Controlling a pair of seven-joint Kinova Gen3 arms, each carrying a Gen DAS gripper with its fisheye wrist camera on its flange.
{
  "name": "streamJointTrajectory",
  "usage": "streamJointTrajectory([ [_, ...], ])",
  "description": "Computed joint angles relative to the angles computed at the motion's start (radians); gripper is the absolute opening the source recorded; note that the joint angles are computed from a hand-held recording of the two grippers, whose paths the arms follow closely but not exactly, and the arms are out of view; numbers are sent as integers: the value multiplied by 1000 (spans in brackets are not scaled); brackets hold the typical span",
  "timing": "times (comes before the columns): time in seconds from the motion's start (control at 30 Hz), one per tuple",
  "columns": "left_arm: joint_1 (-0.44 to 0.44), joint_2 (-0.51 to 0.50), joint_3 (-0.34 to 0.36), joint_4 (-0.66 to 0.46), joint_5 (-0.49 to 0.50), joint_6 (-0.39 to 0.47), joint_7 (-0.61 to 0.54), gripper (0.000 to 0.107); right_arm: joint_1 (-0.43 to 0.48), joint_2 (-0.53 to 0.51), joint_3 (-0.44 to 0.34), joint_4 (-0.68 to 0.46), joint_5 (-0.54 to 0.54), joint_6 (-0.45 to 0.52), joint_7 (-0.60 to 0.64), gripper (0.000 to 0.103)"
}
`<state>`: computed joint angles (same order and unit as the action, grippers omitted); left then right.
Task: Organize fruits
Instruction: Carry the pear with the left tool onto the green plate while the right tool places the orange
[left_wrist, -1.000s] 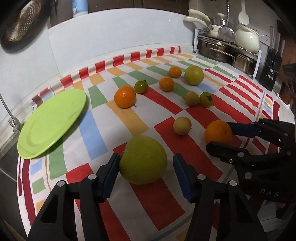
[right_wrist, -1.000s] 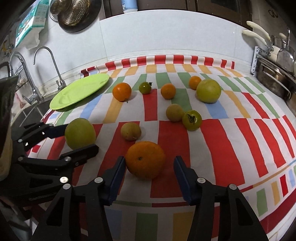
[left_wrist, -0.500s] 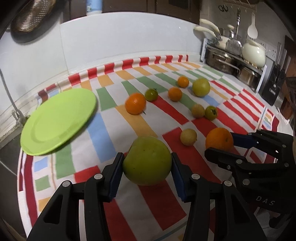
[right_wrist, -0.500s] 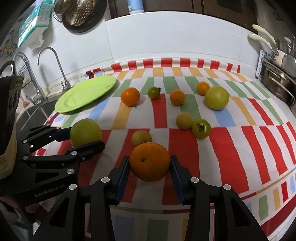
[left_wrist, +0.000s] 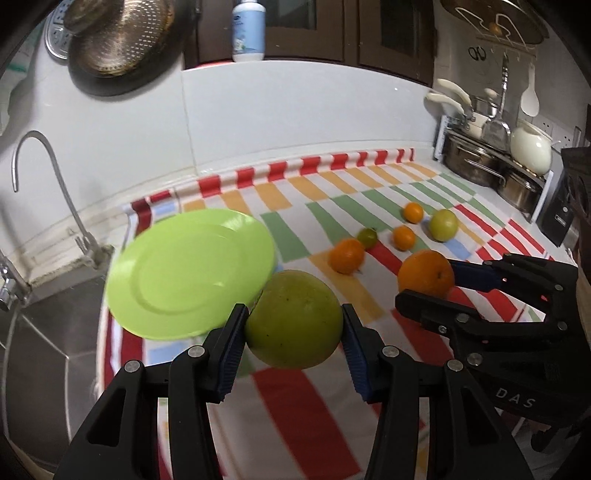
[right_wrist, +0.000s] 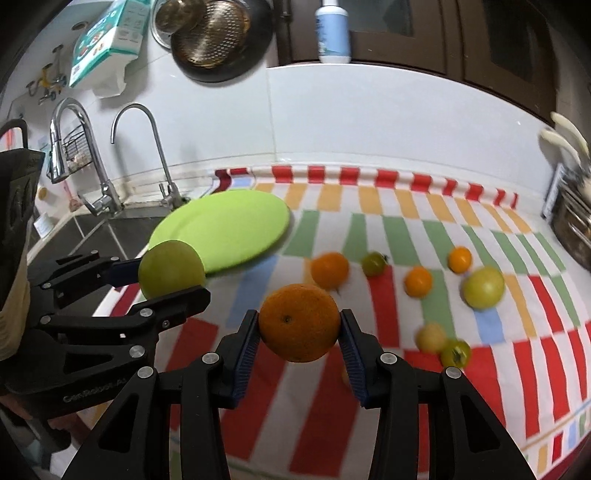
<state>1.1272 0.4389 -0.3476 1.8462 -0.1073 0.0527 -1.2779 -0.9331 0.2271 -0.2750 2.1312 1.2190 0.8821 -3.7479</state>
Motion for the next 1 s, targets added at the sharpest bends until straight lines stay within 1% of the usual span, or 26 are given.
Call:
streamJointTrajectory([
  [0.1,-52,-13,27,-1,-2,1,-10,49,23,14,15,-36,22,-34,33,44],
  [0.27,-99,-26,18,-9,-5,-3,-27,49,46,51,46,-121,37,-53,120,44],
  [0.33,-116,-24,17,-20,-6,4,-33,49,51,67,59,-154,35,-58,158,44],
  [0.4,-159,-21,40,-32,-8,6,-41,49,64,80,75,-183,33,-78,194,44],
  [0.47,-183,-8,43,-50,-10,11,-45,49,81,95,92,-215,15,-104,240,44],
  [0.53,-229,5,78,-72,-10,20,-53,49,98,114,110,-252,-12,-125,292,44],
  [0.57,-271,17,112,-90,-11,28,-62,49,107,125,120,-272,-26,-140,319,44],
  [0.67,-351,52,177,-138,-16,51,-83,49,135,159,153,-328,-79,-193,398,44],
  [0.83,-465,113,275,-219,-14,101,-112,49,174,218,208,-399,-159,-296,481,44],
  [0.9,-521,146,330,-269,-8,146,-134,49,188,249,218,-432,-202,-315,537,44],
  [1.0,-558,192,363,-330,-10,196,-157,49,226,300,217,-487,-292,-336,639,44],
])
